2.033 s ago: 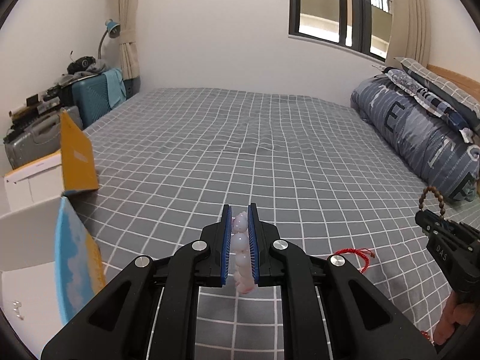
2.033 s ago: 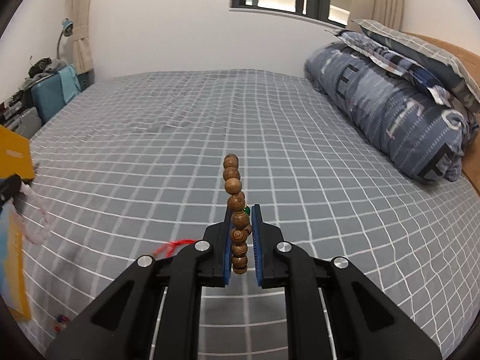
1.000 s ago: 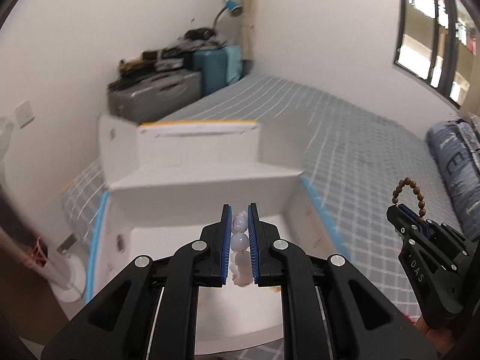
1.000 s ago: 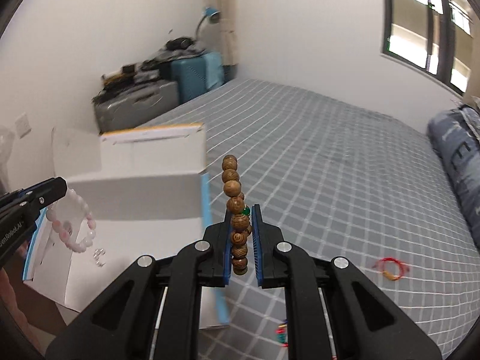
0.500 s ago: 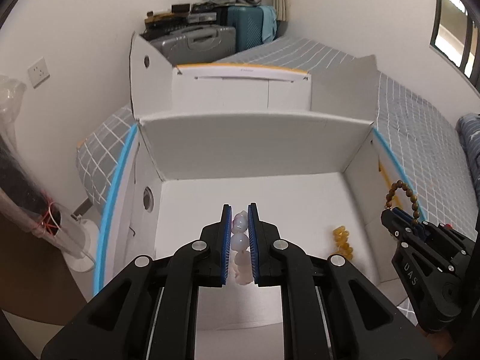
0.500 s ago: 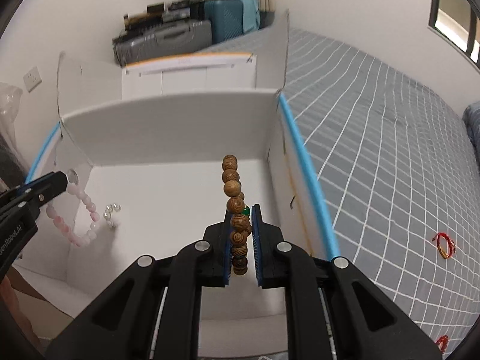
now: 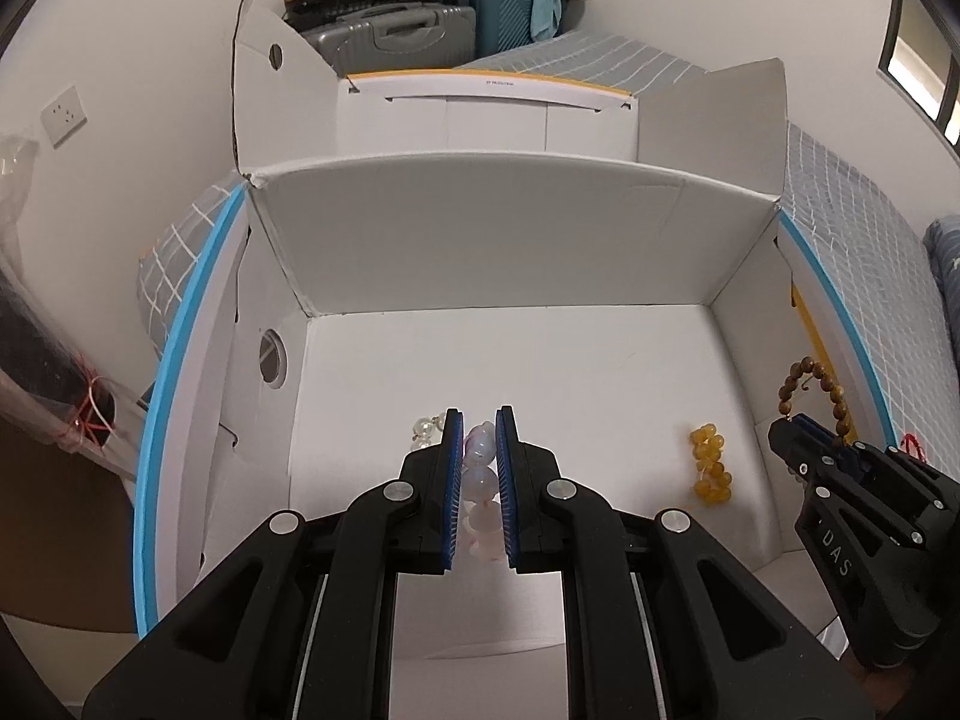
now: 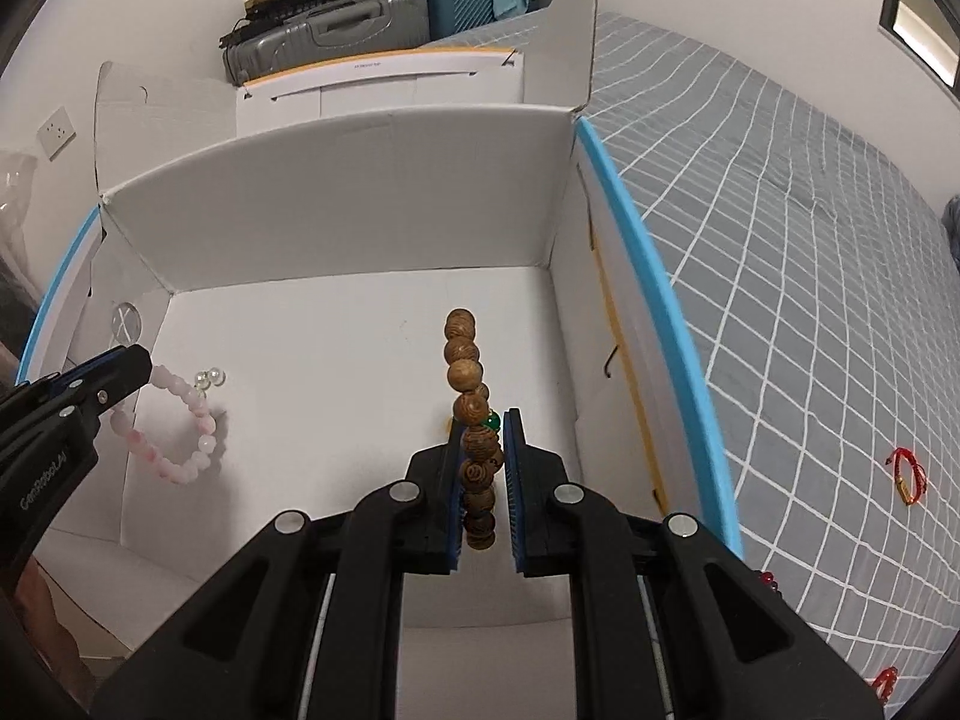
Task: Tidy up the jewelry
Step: 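Open the left tool to drop the pink bracelet while the right tool drops the wooden bracelet, then move both tools back over the bed toward the multicolour and red bead bracelets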
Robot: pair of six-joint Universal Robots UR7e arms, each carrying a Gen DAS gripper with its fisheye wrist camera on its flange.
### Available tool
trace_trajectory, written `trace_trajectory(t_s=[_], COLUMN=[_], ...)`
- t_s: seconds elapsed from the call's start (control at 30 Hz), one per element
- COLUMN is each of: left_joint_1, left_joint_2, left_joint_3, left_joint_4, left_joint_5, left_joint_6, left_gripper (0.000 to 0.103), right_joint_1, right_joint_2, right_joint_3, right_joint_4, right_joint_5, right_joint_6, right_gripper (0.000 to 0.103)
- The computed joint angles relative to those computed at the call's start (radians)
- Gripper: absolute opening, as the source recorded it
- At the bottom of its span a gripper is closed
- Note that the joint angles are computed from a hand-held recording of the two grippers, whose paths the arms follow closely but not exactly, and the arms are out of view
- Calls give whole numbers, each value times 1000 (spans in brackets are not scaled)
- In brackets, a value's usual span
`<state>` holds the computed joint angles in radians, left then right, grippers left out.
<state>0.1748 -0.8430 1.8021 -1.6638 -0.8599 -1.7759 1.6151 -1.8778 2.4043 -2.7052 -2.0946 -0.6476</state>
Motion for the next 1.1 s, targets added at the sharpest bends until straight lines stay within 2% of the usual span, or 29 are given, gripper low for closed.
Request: trace_trajectory(t_s=[0.07, 0.1, 0.13, 0.23, 0.47, 0.53, 0.67, 0.73, 0.9, 0.97, 1.1], left_joint_1=[0, 0, -2, -2, -17, -32, -62, -74, -90, -95, -101], left_joint_2=[-3, -4, -3, 1, -13, -23, -38, -43, -32, -30, -20], left_joint_3=[5, 6, 3, -2, 8, 12, 0, -7, -33, -34, -46], left_joint_4=[-10, -10, 4, 20, 36, 47, 110, 135, 172, 169, 167], left_joint_5=[-3, 0, 4, 7, 8, 18, 40, 48, 58, 66, 78], left_joint_6=[5, 3, -9, -17, -55, -68, -112, -134, -145, -149, -145], left_gripper=[13, 13, 13, 14, 50, 59, 72, 81, 87, 93, 93], right_joint_1=[-2, 0, 0, 4, 18, 29, 46, 55, 61, 59, 37], right_joint_2=[-9, -10, -13, -12, -37, -52, -81, -91, -113, -126, -166], right_joint_3=[1, 4, 9, 10, 17, 24, 27, 31, 28, 28, 28], right_joint_4=[11, 4, -7, 2, 18, 6, -1, -25, -46, -59, -88], right_joint_5=[2, 2, 3, 4, 29, 35, 52, 52, 65, 70, 81], right_joint_6=[5, 3, -4, -4, -15, -21, -23, -21, -21, -23, -34], right_gripper=[16, 26, 31, 36, 52, 62, 71, 81, 91, 92, 95])
